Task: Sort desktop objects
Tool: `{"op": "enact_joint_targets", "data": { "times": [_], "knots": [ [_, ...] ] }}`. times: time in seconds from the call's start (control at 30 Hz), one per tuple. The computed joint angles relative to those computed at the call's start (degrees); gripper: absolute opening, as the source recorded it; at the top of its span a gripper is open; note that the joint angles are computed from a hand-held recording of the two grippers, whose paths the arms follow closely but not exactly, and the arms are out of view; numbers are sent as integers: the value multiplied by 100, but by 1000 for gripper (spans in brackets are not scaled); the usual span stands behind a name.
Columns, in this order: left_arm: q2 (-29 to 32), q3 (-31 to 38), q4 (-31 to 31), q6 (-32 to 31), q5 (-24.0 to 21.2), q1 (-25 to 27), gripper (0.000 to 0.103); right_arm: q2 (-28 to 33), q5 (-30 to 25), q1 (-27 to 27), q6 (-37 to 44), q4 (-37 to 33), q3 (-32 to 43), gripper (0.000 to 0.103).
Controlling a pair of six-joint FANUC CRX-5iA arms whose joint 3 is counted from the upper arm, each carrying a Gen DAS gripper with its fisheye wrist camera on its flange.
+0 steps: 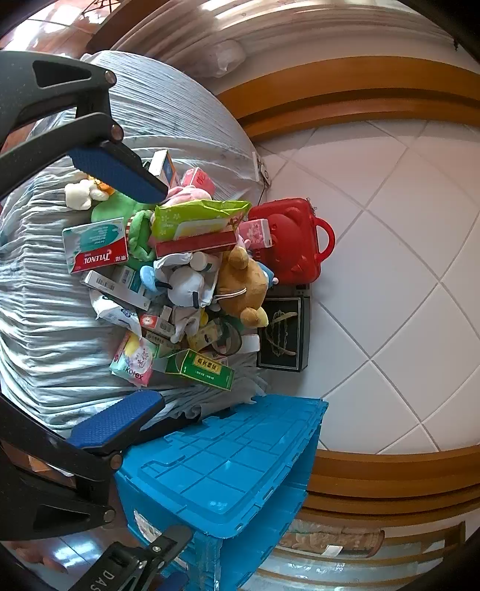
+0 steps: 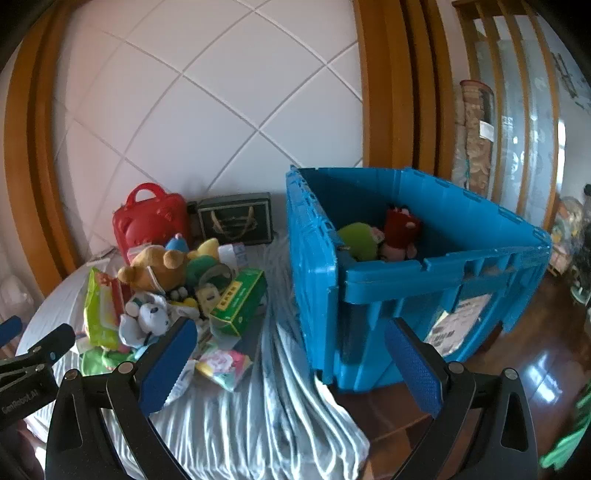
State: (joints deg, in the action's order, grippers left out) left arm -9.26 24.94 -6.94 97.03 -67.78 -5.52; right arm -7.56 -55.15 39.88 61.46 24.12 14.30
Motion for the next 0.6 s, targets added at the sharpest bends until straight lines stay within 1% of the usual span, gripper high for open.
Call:
{"op": "enact_joint_targets", "data": {
  "times": [0.33,0.6],
  "knots": [
    [-5,88,-253,181,-68,-174,103,-21,13,-60,65,3,-3,103],
    [-7,91,-257,234,-102,-189,103,-50,51,-70,147,-16,-51,103]
  ]
}}
